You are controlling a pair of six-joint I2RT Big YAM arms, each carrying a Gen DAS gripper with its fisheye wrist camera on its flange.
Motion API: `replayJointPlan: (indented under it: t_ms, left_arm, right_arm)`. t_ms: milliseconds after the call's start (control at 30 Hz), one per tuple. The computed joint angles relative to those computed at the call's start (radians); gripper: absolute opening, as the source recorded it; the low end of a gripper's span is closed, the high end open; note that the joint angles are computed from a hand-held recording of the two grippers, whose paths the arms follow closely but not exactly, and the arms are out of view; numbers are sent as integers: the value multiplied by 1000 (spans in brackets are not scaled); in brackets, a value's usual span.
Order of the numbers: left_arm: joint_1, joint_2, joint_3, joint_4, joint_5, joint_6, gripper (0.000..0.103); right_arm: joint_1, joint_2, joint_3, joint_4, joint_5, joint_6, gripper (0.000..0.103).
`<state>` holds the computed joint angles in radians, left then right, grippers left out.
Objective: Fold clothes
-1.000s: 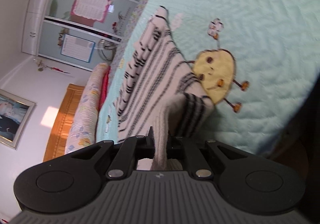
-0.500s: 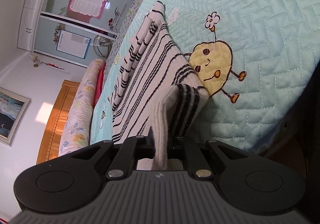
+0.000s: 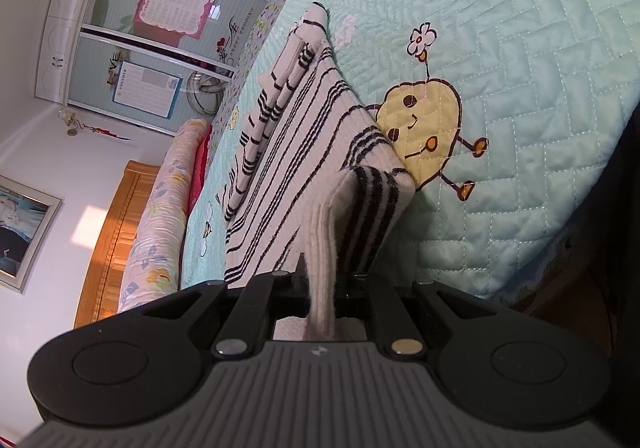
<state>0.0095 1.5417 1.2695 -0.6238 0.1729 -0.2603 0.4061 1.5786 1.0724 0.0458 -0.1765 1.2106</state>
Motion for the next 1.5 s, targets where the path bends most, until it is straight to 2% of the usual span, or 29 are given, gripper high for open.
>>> replayJointPlan:
  t_ms: [167,267,300,333,467,533,633,767,867,933,1100,1267,1400,1500]
  left_arm:
    - [16,-13,-25,-10,12,16,56]
    - [46,-35,-55,-37,42,35,56]
    - [58,-46,-68,-44,53,45,56]
    - [71,-59,-81,-49,58,55,56]
    - [123,-101,-120,-68,56,74,56]
    - [144,-117,-127,-53,53,56,56]
    - [152,-138,-131,18,65,9,56]
    - [117,-117,-79,84,87,12,57]
    - [67,-56,2,120,76,48,57]
    - [39,-4,63,142,65,74,58]
    - [15,148,225,126,28,67,58]
    - [60,220,277,134,26,51,58]
    - [107,302,354,140,25,8,58]
    - [137,344,355,214,64,-77,58]
  right_arm:
    - [-2,-7,0,-16,-1,-6,11]
    - [-12,-32,-23,-33,-2,-9,19]
    - [-17,-45,-33,-45,-3,-8,25]
    - [-23,-61,-45,-62,5,-10,32]
    - [-40,-128,-83,-130,84,-43,33]
    - [-40,-149,-86,-131,136,-71,33]
    - [-30,-124,-47,-83,125,-143,34]
    - [4,-4,109,-109,67,-259,34]
    - [39,114,280,-211,46,-342,33]
    - [58,181,376,-242,26,-395,33]
    - [87,297,560,-331,23,-479,33]
    - [89,348,652,-355,-41,-536,33]
    - [91,492,905,-453,-87,-554,33]
    - [98,666,1188,-533,-115,-527,35]
